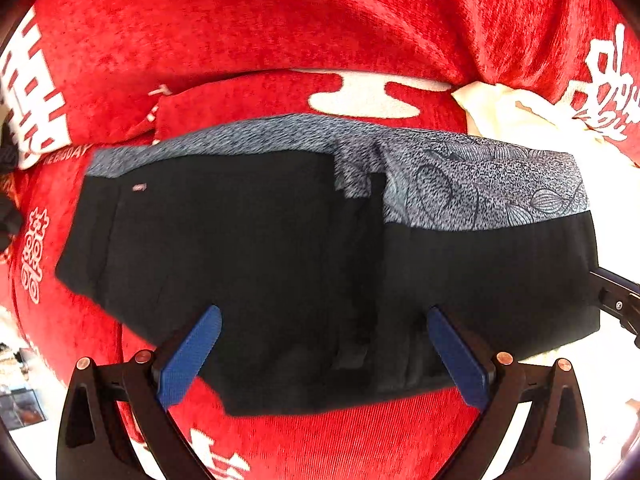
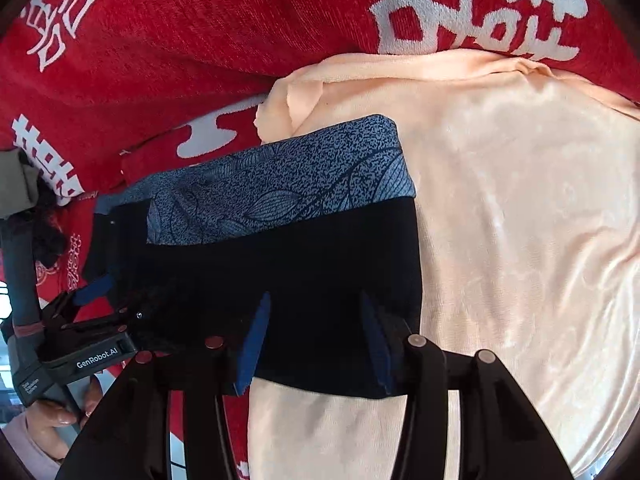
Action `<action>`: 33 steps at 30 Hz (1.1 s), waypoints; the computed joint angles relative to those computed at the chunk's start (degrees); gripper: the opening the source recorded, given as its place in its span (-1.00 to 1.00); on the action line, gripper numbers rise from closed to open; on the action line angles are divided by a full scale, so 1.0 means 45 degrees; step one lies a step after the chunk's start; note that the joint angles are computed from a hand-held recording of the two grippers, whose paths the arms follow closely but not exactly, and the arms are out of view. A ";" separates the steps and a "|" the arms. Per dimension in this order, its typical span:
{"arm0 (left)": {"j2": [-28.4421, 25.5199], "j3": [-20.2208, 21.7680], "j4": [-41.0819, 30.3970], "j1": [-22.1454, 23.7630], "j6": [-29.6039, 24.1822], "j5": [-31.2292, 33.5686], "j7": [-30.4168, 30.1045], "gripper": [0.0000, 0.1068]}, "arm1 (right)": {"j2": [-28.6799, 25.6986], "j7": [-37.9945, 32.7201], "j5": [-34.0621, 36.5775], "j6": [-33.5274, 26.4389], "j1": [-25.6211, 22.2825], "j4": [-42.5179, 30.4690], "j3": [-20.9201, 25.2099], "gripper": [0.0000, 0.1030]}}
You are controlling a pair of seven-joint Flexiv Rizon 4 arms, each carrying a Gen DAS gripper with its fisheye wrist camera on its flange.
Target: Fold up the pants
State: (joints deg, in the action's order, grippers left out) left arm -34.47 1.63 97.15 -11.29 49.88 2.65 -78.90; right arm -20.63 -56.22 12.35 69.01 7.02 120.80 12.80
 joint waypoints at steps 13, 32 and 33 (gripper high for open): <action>0.2461 0.0384 0.3179 0.0896 0.0215 0.0176 -0.0446 0.93 | 0.0656 0.1018 -0.1893 -0.1197 0.1073 0.0209 -0.0587 0.15; 0.1839 0.0943 0.2638 0.3853 0.0287 -0.1506 0.3079 0.93 | -0.2283 0.3698 -0.3168 -0.3096 0.3574 -0.3862 0.0244 0.26; 0.1693 0.1014 0.2468 0.3956 0.0230 -0.1532 0.3018 0.93 | -0.2400 0.3635 -0.3283 -0.3320 0.3738 -0.4109 0.0249 0.26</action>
